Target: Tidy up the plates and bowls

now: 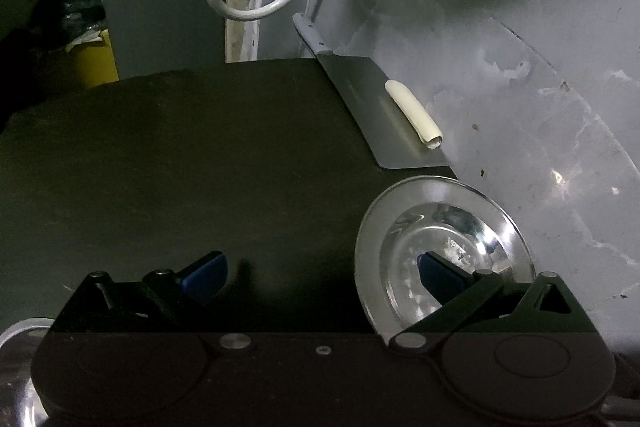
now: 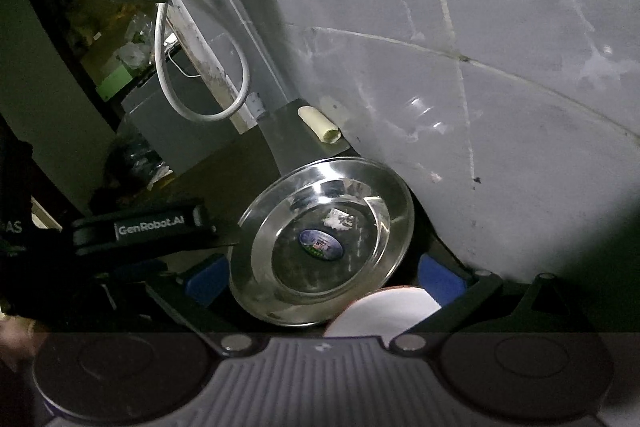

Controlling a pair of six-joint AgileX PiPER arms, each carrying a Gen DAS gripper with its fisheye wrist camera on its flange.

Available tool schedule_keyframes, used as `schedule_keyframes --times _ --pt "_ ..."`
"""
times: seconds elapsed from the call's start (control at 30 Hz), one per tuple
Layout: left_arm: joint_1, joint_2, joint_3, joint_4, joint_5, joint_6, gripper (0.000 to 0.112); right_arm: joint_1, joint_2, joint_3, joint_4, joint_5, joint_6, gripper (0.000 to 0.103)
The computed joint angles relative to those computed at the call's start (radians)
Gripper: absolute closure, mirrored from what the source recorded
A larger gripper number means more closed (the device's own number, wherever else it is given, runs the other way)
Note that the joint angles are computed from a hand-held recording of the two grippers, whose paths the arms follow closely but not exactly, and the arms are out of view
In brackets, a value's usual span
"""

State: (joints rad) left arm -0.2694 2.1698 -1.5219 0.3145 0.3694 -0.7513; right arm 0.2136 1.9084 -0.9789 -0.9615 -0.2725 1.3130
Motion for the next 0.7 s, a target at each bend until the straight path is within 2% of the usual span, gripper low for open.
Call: schedule_keyframes --times 0.23,0.37,0.7 --pt "0.002 0.012 -0.015 -0.023 0.004 0.010 0.010 0.005 -0.007 -0.001 -0.003 0.013 -0.001 0.000" --pt "0.004 0.021 -0.025 -0.029 0.008 0.010 0.010 0.014 -0.011 0.000 0.047 0.028 -0.041 0.000" --pt "0.004 0.031 -0.037 -0.030 0.018 0.012 0.010 0.026 0.009 -0.025 0.028 0.063 -0.012 0.000"
